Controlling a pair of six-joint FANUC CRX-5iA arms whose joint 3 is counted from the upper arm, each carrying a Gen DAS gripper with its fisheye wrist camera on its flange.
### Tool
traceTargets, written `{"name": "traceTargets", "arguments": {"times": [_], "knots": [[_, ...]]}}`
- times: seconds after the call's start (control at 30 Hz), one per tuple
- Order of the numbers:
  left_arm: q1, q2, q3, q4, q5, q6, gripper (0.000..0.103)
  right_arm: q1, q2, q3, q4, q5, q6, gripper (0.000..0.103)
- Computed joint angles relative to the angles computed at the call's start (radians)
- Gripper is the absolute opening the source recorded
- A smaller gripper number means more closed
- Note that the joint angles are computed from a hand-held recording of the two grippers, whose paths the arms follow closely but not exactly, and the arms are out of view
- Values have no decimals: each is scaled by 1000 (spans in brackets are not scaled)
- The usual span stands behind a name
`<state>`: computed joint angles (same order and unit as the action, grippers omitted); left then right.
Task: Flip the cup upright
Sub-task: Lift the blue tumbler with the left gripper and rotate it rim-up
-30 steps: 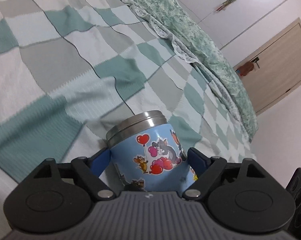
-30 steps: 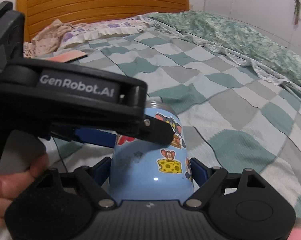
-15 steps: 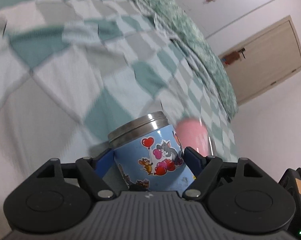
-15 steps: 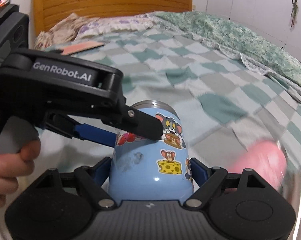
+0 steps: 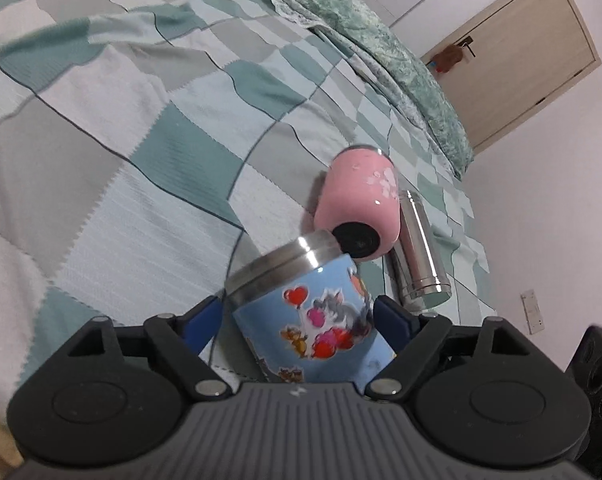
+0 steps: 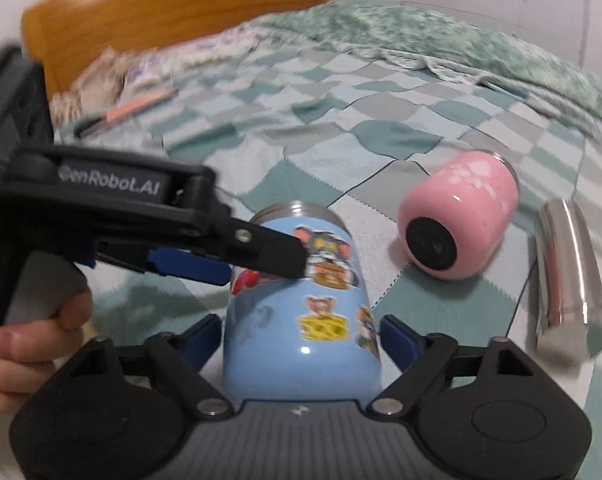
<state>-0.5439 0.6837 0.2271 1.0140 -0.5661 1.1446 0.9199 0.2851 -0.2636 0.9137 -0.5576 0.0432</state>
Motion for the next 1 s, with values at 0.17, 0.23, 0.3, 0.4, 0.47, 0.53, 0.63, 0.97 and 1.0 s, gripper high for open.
{"name": "traceTargets", "arguments": {"times": [0.17,0.23,0.3,0.4,0.47,0.53,0.63,0.97,1.0], "knots": [[-3,-35,-64,112,-52,-161,98,-42,-88,-176,268,136,-330,95],[-10,-30,-47,71,-38,-108,102,-40,-101,-208,321,126,-405,95],[-9,-5,16,-55,-50,73,102,-47,-116,-240,385,137,-479,95],[-15,60,170,-260,-120,365,103,-12,-130,-261,384,72,-497,95],[-23,99,265,-354,-183,464,103,19,-137,-267,361,9,-499,95],[-36,125,341,-467,-207,571,102,45,-151,-280,335,-43,-512,95],[-39,134,352,-488,-195,579,93,72,-177,-312,322,-100,-555,95],[-49,150,454,-567,-285,231,90,124,-227,-391,375,-238,-759,95],[-51,151,476,-599,-312,182,90,129,-229,-395,380,-256,-768,95]]}}
